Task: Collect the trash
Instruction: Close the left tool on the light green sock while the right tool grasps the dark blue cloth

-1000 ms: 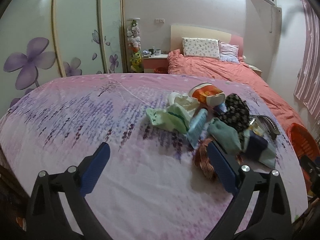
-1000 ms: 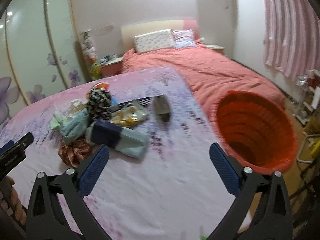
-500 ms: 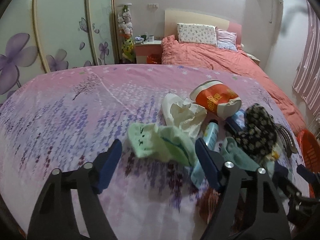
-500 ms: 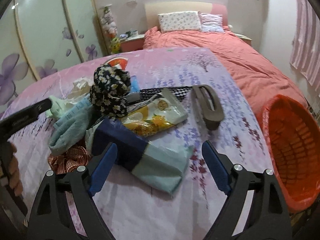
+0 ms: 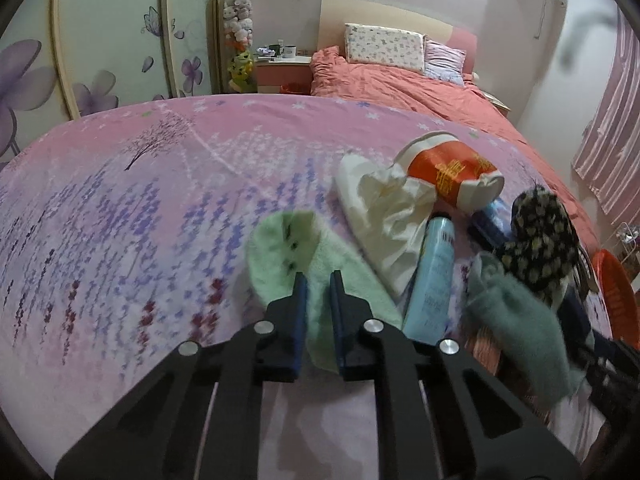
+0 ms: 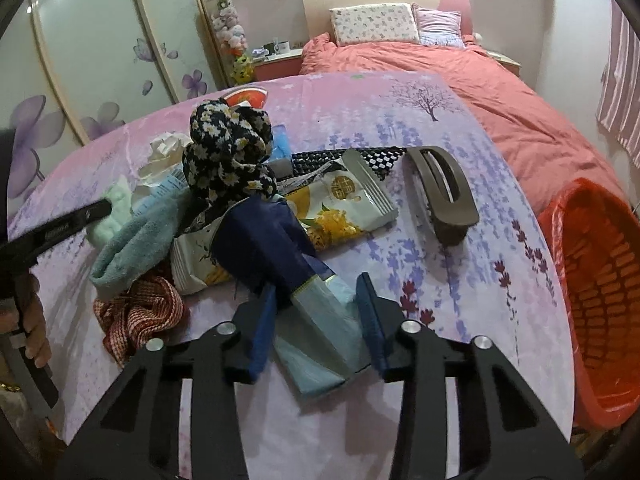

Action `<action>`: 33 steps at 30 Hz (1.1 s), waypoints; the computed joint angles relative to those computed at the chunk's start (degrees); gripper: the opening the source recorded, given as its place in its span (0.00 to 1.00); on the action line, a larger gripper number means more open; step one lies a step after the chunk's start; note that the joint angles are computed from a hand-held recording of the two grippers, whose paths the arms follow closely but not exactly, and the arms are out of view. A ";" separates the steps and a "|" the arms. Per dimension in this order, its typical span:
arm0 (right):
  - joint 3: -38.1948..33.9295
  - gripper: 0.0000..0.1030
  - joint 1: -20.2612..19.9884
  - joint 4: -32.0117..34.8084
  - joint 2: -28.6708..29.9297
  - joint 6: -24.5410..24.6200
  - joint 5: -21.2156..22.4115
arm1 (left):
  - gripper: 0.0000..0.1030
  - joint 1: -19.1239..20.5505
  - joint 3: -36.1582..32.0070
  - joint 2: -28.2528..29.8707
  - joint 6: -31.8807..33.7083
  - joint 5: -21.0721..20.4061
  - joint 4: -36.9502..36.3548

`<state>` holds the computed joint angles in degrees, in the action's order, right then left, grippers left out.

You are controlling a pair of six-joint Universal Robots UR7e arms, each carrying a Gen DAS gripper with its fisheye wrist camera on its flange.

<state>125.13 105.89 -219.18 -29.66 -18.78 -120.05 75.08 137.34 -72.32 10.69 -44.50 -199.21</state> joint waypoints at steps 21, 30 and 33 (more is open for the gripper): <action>-0.92 0.42 -0.67 1.27 0.36 0.10 1.22 | 0.42 0.38 -1.38 1.21 -1.28 -2.62 1.02; 1.49 0.09 -0.98 -1.10 -0.84 -0.43 4.38 | 0.05 1.73 -1.22 -0.07 0.13 -5.44 0.78; 2.45 0.09 -1.10 -2.24 -1.48 0.07 5.13 | 0.05 0.67 -0.17 -1.15 1.15 -4.94 -0.08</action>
<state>127.57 104.79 -221.43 -31.14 -18.71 -114.92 75.75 137.18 -73.47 11.83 -49.44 -199.29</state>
